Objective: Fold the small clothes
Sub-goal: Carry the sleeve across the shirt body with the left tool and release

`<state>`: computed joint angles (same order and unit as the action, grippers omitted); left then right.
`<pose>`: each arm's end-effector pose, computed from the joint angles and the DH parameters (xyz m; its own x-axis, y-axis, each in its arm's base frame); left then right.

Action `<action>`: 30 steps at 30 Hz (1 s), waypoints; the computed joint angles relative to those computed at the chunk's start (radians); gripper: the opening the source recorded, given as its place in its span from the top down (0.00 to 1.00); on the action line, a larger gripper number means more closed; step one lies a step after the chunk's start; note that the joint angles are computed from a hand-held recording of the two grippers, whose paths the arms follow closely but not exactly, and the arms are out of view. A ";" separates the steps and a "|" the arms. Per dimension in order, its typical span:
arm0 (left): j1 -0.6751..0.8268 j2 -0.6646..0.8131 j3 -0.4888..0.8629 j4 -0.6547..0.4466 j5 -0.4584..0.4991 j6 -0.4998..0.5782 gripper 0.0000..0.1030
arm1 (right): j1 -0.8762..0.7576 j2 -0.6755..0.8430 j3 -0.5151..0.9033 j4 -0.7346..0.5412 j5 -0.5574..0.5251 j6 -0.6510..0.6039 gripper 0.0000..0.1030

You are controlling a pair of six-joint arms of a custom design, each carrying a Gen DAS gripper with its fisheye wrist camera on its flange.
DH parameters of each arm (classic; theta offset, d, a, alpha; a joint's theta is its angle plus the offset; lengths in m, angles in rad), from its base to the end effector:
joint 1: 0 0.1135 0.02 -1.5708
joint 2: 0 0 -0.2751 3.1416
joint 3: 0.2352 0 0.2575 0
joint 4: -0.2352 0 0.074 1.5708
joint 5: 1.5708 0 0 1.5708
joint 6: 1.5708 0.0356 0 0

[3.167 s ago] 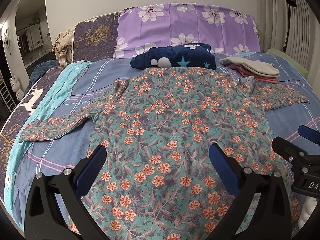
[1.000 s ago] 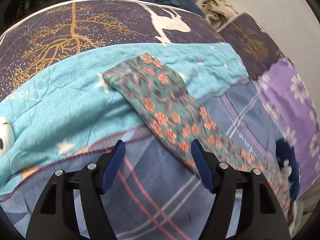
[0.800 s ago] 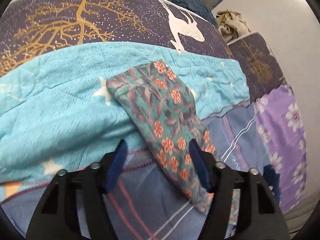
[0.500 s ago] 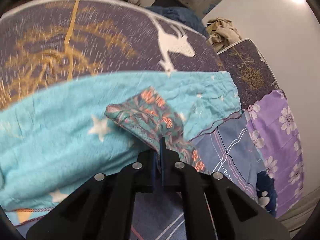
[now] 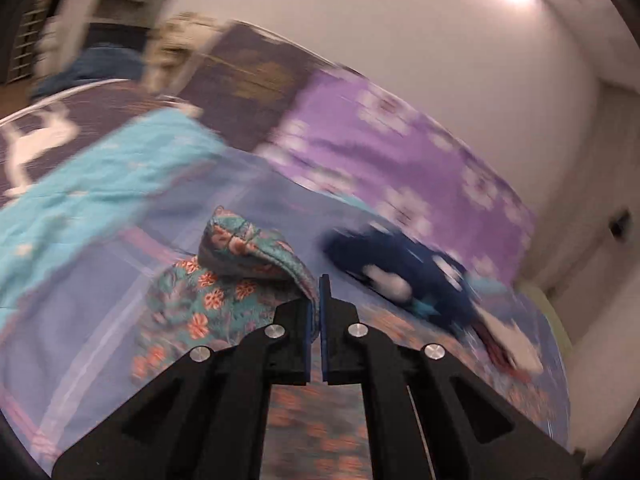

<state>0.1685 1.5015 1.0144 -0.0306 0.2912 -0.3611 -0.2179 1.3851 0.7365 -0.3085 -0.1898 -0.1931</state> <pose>0.3411 0.0477 0.2703 -0.4866 -0.4261 -0.7627 -0.0926 0.8933 -0.4399 0.2629 -0.0513 0.1913 -0.8037 -0.0150 -0.5948 -0.0489 0.9980 0.0409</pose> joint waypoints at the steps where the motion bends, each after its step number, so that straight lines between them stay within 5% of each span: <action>1: -0.087 0.031 0.014 0.008 -0.016 0.007 0.98 | -0.007 0.003 0.002 -0.001 0.002 -0.001 0.02; 4: -0.274 0.130 0.051 0.018 -0.071 0.047 0.94 | -0.035 0.024 0.016 -0.013 -0.006 -0.006 0.02; 7: -0.428 0.221 0.072 -0.006 -0.183 0.112 0.68 | -0.064 0.048 0.041 -0.033 -0.044 -0.019 0.02; 9: -0.453 0.229 0.051 -0.010 -0.216 0.140 0.64 | -0.076 0.062 0.059 -0.048 -0.085 -0.036 0.12; 13: -0.439 0.128 -0.083 0.008 -0.278 0.167 0.53 | -0.076 0.182 0.204 -0.185 -0.255 -0.071 0.56; 17: -0.363 0.013 -0.223 0.005 -0.414 0.192 0.42 | 0.025 0.319 0.374 -0.254 -0.359 -0.058 0.54; 23: -0.198 0.066 -0.230 -0.045 -0.370 0.125 0.43 | 0.217 0.560 0.670 -0.270 -0.347 0.007 0.28; 28: -0.142 0.112 -0.219 0.047 -0.109 0.071 0.62 | 0.339 0.803 0.966 -0.306 -0.211 0.092 0.24; 30: -0.161 0.165 -0.176 0.029 -0.104 0.075 0.76 | 0.377 0.844 1.006 -0.321 -0.131 0.092 0.58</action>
<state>0.0073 1.6662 0.8385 -0.0016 0.1868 -0.2860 0.1592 2.2287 1.7428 -0.6291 -0.3204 -0.1015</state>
